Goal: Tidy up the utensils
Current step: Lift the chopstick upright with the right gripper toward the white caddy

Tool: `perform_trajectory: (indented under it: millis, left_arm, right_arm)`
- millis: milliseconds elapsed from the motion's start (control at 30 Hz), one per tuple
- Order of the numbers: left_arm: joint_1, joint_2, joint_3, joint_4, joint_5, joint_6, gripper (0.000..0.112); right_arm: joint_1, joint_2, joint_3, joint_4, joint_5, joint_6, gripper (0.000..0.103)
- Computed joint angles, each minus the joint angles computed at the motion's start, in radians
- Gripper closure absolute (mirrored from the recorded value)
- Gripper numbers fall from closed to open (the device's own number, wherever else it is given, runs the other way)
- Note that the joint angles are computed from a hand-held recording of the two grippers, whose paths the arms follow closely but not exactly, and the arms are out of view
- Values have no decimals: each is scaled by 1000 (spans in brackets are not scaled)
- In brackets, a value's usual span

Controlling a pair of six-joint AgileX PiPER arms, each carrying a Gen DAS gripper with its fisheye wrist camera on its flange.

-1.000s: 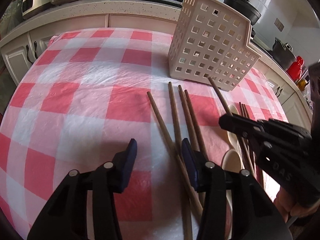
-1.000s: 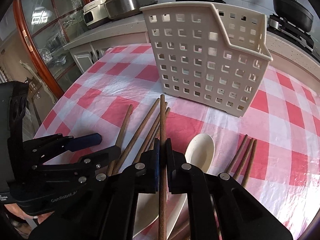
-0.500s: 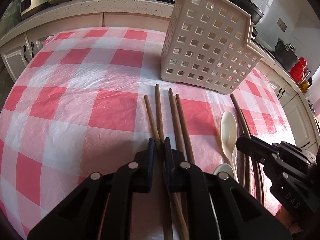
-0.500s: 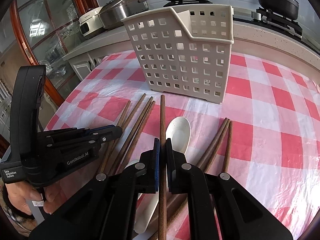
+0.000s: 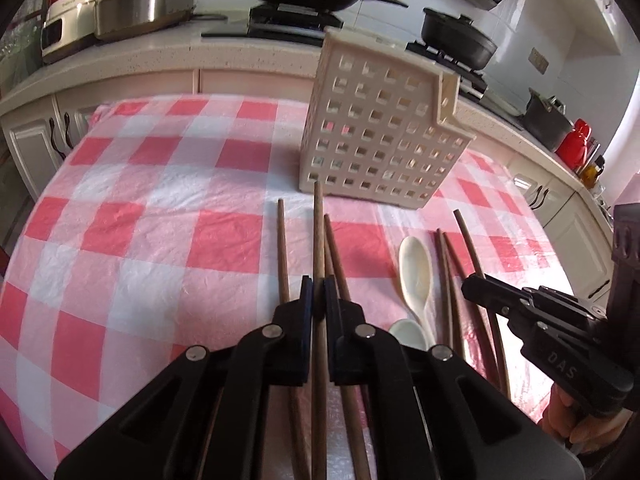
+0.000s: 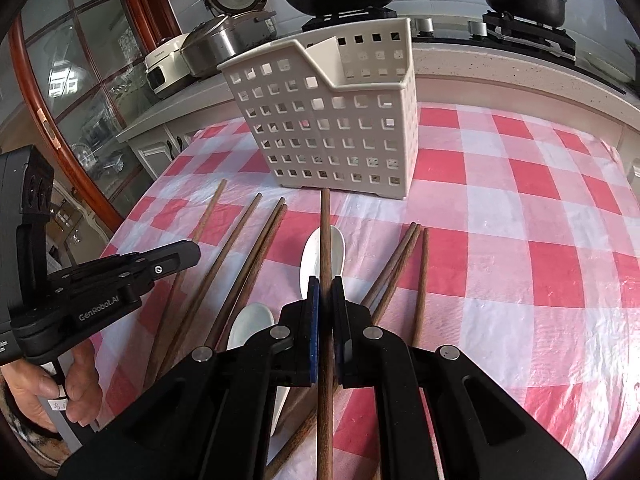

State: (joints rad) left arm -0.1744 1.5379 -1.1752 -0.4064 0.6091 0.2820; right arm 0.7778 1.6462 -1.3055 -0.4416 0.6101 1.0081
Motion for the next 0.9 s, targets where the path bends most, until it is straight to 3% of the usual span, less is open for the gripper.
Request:
perform_trajectory:
  millis: [233, 467, 600, 767, 900]
  left_arm:
    - [19, -89, 29, -50, -27, 65, 106]
    - [10, -194, 53, -27, -69, 84, 106]
    - [44, -244, 60, -78, -48, 145, 106]
    - [80, -295, 75, -136, -58, 204, 106]
    - [84, -304, 83, -131, -86, 208, 106]
  right_arm:
    - [21, -63, 15, -124, 41, 123, 94]
    - [82, -119, -14, -313, 160, 242, 94]
    - [102, -170, 1, -366, 210, 279, 94]
    - [114, -241, 44, -466, 210, 397, 94]
    - [137, -258, 63, -573, 257, 502, 94]
